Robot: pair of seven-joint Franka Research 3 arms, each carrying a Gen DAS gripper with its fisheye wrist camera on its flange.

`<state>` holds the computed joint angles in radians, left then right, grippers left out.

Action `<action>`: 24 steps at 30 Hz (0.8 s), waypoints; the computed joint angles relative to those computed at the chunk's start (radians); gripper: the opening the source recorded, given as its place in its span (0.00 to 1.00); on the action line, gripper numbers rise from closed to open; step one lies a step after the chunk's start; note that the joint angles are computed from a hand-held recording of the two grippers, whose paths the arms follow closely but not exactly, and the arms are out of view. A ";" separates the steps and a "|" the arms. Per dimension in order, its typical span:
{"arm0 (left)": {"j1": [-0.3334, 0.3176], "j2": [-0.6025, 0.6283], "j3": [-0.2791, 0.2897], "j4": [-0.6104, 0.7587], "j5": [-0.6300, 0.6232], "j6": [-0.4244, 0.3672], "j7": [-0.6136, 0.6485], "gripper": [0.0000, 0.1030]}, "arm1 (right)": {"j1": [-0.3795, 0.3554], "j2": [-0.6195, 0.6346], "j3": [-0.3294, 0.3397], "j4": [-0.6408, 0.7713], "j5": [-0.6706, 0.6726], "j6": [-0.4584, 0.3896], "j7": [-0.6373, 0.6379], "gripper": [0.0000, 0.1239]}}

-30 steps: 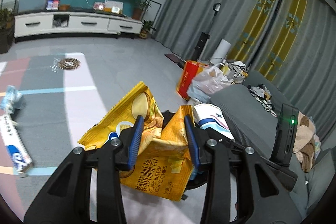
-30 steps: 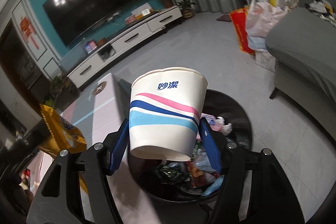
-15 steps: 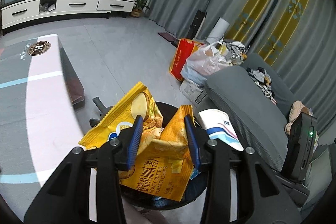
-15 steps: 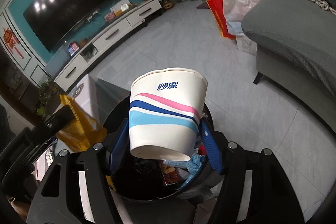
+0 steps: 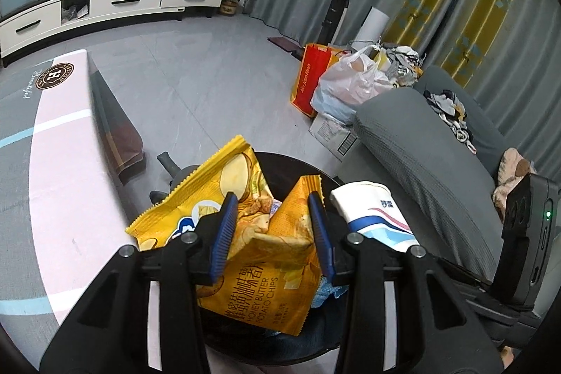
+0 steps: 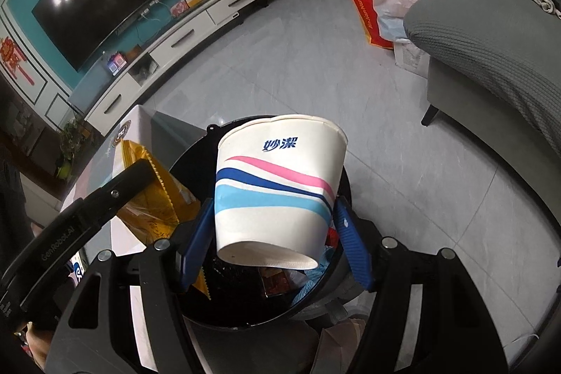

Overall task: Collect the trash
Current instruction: 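Carry the chip bag and paper cup over the black bin and open both tools, then move both open tools from the bin back over the table trash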

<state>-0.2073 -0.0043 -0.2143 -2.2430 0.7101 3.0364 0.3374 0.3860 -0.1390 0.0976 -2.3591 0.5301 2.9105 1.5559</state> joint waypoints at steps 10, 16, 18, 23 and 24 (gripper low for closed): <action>-0.002 -0.008 -0.001 -0.023 -0.059 0.041 0.041 0.56 | -0.017 0.007 0.016 0.007 -0.085 -0.029 0.073 0.56; 0.021 -0.035 -0.005 -0.062 -0.042 0.089 -0.001 0.60 | -0.019 0.014 0.017 0.014 -0.116 -0.043 0.110 0.59; 0.037 -0.051 -0.013 -0.078 -0.023 0.103 -0.028 0.62 | -0.016 0.014 0.017 0.013 -0.114 -0.036 0.113 0.60; 0.117 -0.115 -0.077 -0.109 0.125 0.073 -0.191 0.66 | 0.001 0.008 0.017 0.009 -0.083 -0.012 0.103 0.60; 0.133 -0.136 -0.091 -0.121 0.160 0.067 -0.227 0.68 | 0.007 0.007 0.018 0.009 -0.074 -0.005 0.096 0.60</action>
<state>-0.0740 -0.1406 -0.3054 -2.3642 0.8702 3.1036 0.1107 0.3927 -0.1318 0.1153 -2.3503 0.4558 2.9057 1.6516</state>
